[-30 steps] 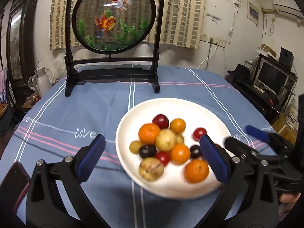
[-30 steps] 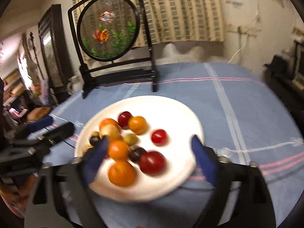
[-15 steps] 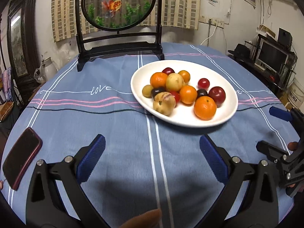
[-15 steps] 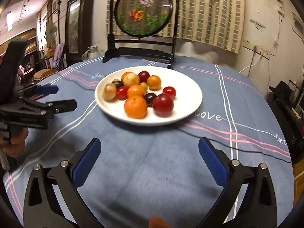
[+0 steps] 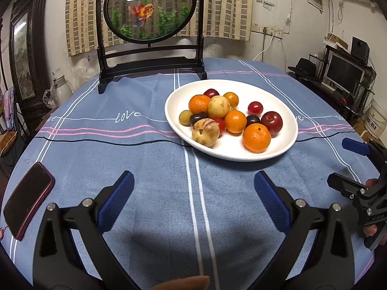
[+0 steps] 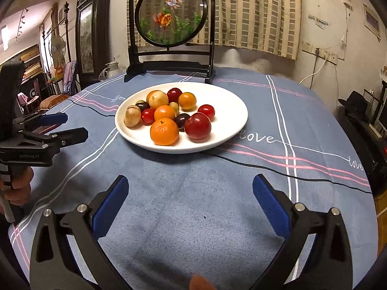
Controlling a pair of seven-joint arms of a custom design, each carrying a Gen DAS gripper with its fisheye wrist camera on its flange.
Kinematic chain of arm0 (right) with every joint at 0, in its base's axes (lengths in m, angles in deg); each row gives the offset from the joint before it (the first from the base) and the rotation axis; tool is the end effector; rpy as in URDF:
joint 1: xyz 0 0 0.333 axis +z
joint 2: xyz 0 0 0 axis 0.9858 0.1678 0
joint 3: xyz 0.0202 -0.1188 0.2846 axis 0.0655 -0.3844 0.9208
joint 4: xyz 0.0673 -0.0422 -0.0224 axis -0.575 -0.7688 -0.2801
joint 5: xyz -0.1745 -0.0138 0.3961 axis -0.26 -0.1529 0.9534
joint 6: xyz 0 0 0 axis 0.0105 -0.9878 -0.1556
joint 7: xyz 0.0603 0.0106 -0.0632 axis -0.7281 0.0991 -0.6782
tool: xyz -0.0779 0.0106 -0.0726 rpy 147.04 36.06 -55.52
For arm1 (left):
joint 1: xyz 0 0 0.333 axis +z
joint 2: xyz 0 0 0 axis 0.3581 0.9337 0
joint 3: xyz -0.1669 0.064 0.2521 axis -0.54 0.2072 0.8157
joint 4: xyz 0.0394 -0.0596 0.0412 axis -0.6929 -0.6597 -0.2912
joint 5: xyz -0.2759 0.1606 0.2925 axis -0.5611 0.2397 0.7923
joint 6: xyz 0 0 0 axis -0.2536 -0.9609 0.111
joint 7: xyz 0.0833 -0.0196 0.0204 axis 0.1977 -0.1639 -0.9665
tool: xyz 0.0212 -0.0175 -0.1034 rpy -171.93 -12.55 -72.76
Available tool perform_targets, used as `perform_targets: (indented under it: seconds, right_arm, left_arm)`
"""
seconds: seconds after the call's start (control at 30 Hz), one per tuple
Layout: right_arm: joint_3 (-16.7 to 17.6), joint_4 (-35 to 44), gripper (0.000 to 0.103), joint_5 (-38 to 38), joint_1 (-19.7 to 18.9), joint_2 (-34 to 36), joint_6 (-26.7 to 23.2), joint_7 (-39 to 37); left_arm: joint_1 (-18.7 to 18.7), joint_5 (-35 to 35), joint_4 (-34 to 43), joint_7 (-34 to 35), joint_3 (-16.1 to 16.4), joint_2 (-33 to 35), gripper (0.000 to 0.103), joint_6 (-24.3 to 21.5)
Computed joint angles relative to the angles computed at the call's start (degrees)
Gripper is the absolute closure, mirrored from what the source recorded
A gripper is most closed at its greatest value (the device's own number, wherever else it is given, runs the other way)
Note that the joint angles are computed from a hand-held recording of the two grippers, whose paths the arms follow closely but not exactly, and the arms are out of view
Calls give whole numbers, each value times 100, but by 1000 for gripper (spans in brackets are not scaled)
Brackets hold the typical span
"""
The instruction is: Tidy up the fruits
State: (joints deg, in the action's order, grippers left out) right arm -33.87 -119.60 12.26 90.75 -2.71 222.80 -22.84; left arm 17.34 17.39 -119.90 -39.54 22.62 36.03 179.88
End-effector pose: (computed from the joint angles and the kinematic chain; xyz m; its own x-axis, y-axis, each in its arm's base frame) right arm 0.6953 0.2283 0.4489 0.6784 -0.7347 -0.0022 -0.4343 -0.3986 -0.8078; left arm 0.6096 -0.1528 0.4702 0.2576 -0.9661 0.0157 -0.6029 -0.1734 -0.7787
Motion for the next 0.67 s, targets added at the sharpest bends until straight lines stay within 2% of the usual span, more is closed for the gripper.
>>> perform_targets:
  seconds: [0.67]
  right_arm:
    - [-47,14,1,-226,27,40,5,256]
  left_arm:
    - [-44,-36,76,108,-11,51,2,-193]
